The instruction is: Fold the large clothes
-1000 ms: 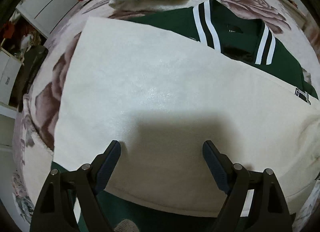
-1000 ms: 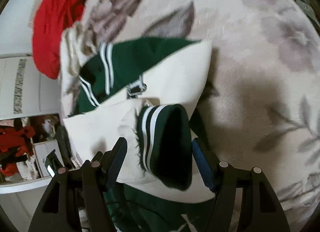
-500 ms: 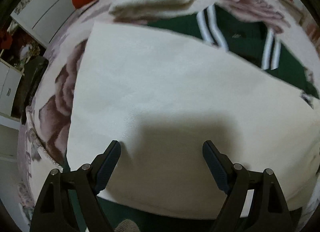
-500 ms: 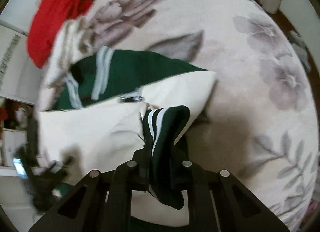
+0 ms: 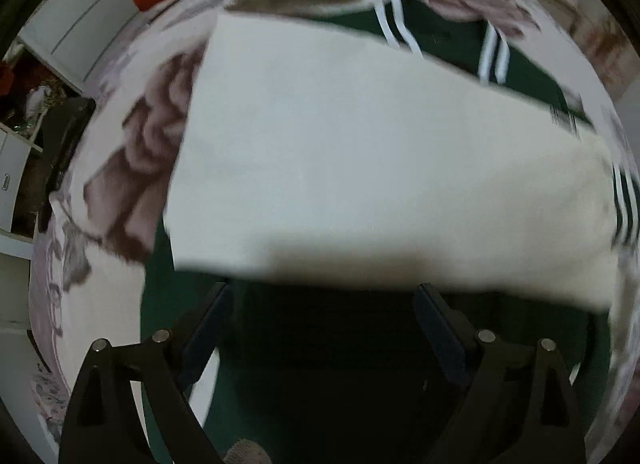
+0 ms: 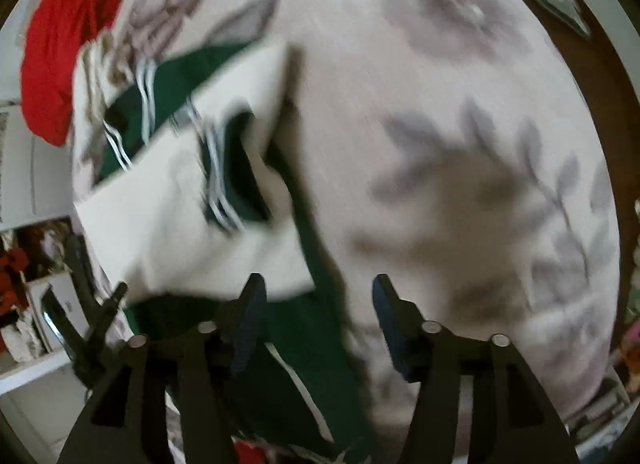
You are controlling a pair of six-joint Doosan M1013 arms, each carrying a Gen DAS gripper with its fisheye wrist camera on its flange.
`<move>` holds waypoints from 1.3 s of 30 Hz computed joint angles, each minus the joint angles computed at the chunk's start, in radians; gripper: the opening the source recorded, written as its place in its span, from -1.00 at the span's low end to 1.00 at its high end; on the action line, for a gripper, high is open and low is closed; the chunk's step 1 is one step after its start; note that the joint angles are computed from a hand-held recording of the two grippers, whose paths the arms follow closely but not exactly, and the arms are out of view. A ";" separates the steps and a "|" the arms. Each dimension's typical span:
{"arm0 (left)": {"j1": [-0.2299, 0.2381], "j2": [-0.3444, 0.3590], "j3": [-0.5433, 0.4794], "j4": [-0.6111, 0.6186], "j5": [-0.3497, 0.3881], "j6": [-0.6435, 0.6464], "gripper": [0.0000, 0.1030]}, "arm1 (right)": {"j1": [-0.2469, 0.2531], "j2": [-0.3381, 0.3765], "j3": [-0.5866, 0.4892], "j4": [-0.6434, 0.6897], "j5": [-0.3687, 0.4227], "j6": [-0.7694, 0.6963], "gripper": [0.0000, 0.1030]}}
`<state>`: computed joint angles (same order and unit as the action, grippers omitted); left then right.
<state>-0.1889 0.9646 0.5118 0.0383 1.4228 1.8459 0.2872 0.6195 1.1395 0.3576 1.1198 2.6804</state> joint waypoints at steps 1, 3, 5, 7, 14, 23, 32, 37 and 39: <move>0.002 -0.016 0.032 0.001 -0.001 0.006 0.79 | 0.007 0.006 0.020 0.054 -0.017 -0.015 0.16; 0.012 -0.053 0.104 -0.007 -0.014 0.015 0.79 | 0.017 0.031 0.032 0.139 -0.032 -0.053 0.16; 0.019 -0.082 0.164 -0.003 -0.029 0.028 0.79 | 0.029 0.063 0.034 0.240 -0.032 -0.064 -0.12; 0.028 -0.112 0.226 -0.002 -0.047 0.047 0.79 | 0.061 0.089 -0.022 0.170 0.023 -0.034 -0.87; 0.040 -0.173 0.353 0.009 -0.076 0.024 0.79 | 0.088 0.089 -0.054 -0.065 0.225 0.063 -0.91; 0.011 -0.256 0.436 0.048 -0.166 -0.138 0.79 | 0.016 -0.057 0.060 0.122 0.043 -0.081 0.11; -0.069 -0.294 0.502 0.212 -0.166 -0.493 0.79 | -0.188 -0.040 0.150 0.450 -0.226 -0.415 0.18; -0.098 -0.312 0.551 0.194 -0.107 -0.643 0.79 | -0.230 0.125 0.066 0.747 -0.231 -0.671 0.18; -0.113 -0.317 0.566 0.199 -0.093 -0.645 0.79 | -0.233 0.184 0.025 0.843 -0.196 -0.725 0.18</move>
